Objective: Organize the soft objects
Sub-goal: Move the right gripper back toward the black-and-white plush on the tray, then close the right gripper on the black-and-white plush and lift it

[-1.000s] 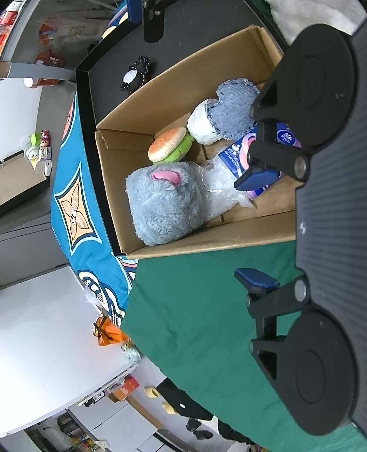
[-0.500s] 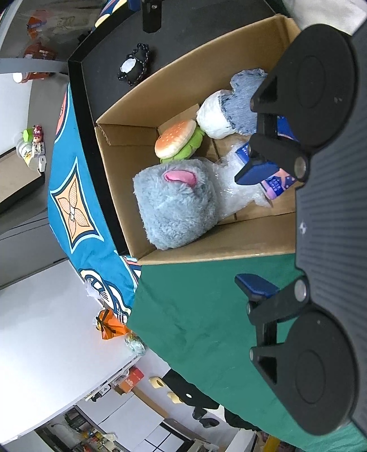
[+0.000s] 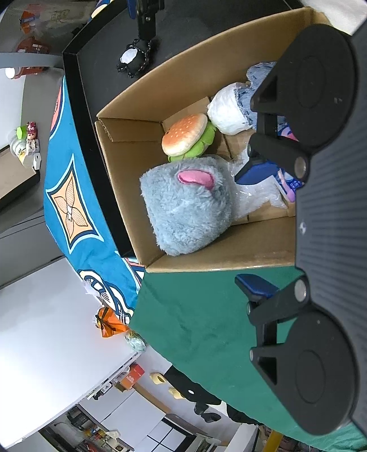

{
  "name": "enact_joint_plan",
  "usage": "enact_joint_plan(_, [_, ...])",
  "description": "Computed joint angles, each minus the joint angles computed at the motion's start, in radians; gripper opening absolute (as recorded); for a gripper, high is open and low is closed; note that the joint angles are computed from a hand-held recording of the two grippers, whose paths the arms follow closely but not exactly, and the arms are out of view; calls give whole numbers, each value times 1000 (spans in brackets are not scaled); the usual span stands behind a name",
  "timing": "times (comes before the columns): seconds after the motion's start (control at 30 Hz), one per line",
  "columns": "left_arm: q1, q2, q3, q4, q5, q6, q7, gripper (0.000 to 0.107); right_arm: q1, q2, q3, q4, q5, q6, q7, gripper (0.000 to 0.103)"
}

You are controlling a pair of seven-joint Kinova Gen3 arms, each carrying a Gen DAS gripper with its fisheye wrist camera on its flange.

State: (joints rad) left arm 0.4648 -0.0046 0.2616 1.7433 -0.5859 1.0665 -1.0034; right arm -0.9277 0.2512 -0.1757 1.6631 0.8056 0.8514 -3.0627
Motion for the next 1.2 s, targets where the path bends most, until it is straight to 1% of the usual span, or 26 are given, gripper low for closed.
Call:
enact_joint_plan(0.1, [2, 4, 1, 2, -12, -8, 10, 68, 11, 9, 5, 5, -5, -21, 3, 56])
enact_joint_plan(0.2, [5, 11, 1, 1, -19, -7, 12, 68, 17, 16, 12, 10, -12, -37, 1, 56])
enact_joint_plan(0.37, [9, 19, -5, -4, -16, -5, 9, 68, 23, 29, 21, 7, -27, -57, 22, 47])
enact_joint_plan(0.43, [9, 16, -7, -2, -15, -6, 7, 68, 21, 33, 26, 6, -27, -62, 29, 41])
enact_joint_plan(0.47, [10, 16, -7, -2, -15, -6, 7, 68, 24, 36, 27, 3, -28, -66, 41, 32])
enact_joint_plan(0.5, [10, 17, -7, -2, -16, -5, 9, 68, 26, 37, 28, 3, -30, -71, 55, 26])
enact_joint_plan(0.6, [11, 18, -7, -5, -16, -4, 10, 68, 26, 40, 30, -2, -34, -66, 98, 17])
enact_joint_plan(0.63, [11, 16, -8, -5, -16, -5, 10, 68, 25, 39, 32, -3, -37, -63, 104, 16])
enact_joint_plan(0.7, [11, 14, -7, -4, -17, -5, 14, 68, 15, 29, 36, 1, -32, -56, 87, 10])
enact_joint_plan(0.87, [6, 0, -5, 4, -15, -12, 22, 68, 2, 12, 23, 8, -22, -30, 72, 7])
enact_joint_plan(1.2, [-17, -29, 3, 18, 9, -24, 2, 68, -18, -29, -15, 1, 15, 45, 23, 7])
